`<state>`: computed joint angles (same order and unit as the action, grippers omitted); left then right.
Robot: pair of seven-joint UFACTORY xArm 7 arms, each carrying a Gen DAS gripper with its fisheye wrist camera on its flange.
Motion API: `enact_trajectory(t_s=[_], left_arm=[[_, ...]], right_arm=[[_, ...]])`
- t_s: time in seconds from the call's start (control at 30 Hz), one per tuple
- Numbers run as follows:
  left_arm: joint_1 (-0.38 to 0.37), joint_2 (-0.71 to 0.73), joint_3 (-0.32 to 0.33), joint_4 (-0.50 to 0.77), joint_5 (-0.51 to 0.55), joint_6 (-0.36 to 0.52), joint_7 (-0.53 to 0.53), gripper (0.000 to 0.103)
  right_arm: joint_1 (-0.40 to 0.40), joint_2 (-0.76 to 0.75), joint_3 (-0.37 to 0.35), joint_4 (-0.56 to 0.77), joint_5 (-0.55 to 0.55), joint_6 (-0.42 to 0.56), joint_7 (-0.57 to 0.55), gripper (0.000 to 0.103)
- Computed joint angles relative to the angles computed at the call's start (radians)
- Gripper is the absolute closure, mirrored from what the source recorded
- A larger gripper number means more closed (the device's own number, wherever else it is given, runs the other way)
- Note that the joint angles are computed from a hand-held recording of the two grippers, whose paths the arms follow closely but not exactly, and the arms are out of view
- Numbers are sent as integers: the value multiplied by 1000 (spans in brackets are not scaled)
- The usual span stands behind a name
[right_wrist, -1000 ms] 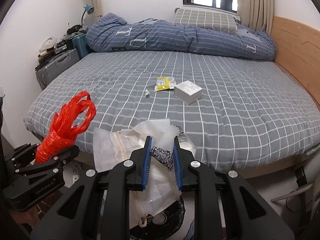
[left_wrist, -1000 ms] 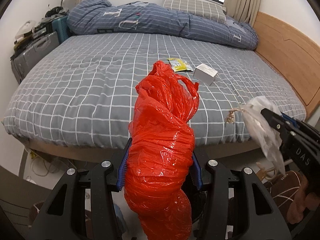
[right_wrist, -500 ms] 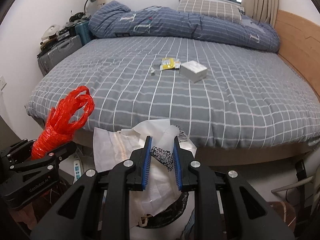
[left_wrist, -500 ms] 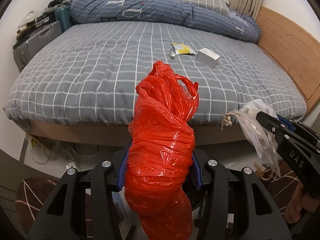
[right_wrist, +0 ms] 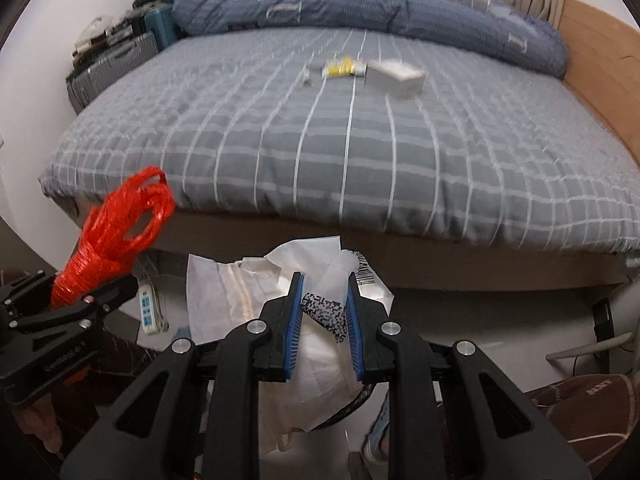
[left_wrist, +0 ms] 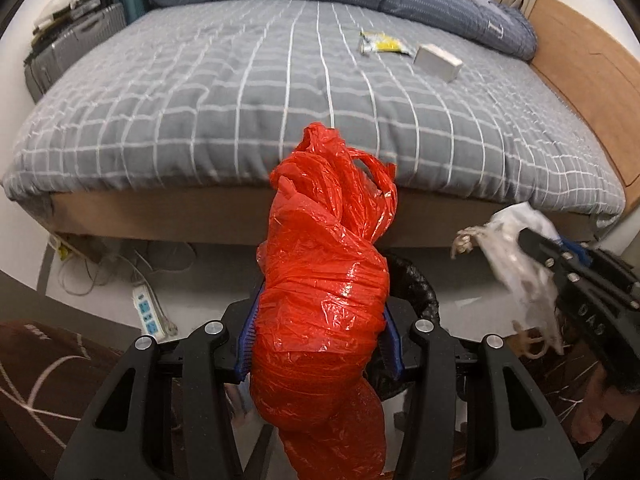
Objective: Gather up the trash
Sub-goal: 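Carry the red bag and white packet with both tools toward the floor bin, then open the right tool dropping the white packet into the bin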
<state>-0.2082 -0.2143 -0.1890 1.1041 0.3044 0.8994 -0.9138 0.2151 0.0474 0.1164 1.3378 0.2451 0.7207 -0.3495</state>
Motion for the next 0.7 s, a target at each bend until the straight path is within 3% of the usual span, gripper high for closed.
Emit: enact_trajectory(t_s=[0.5, 0.7], left_arm=[[4, 134, 56, -26, -66, -58, 58, 55], [24, 123, 76, -58, -79, -92, 76, 55]], right_arm=[[34, 176, 22, 98, -93, 49, 45, 83], [50, 220, 35, 135, -99, 57, 46, 79]])
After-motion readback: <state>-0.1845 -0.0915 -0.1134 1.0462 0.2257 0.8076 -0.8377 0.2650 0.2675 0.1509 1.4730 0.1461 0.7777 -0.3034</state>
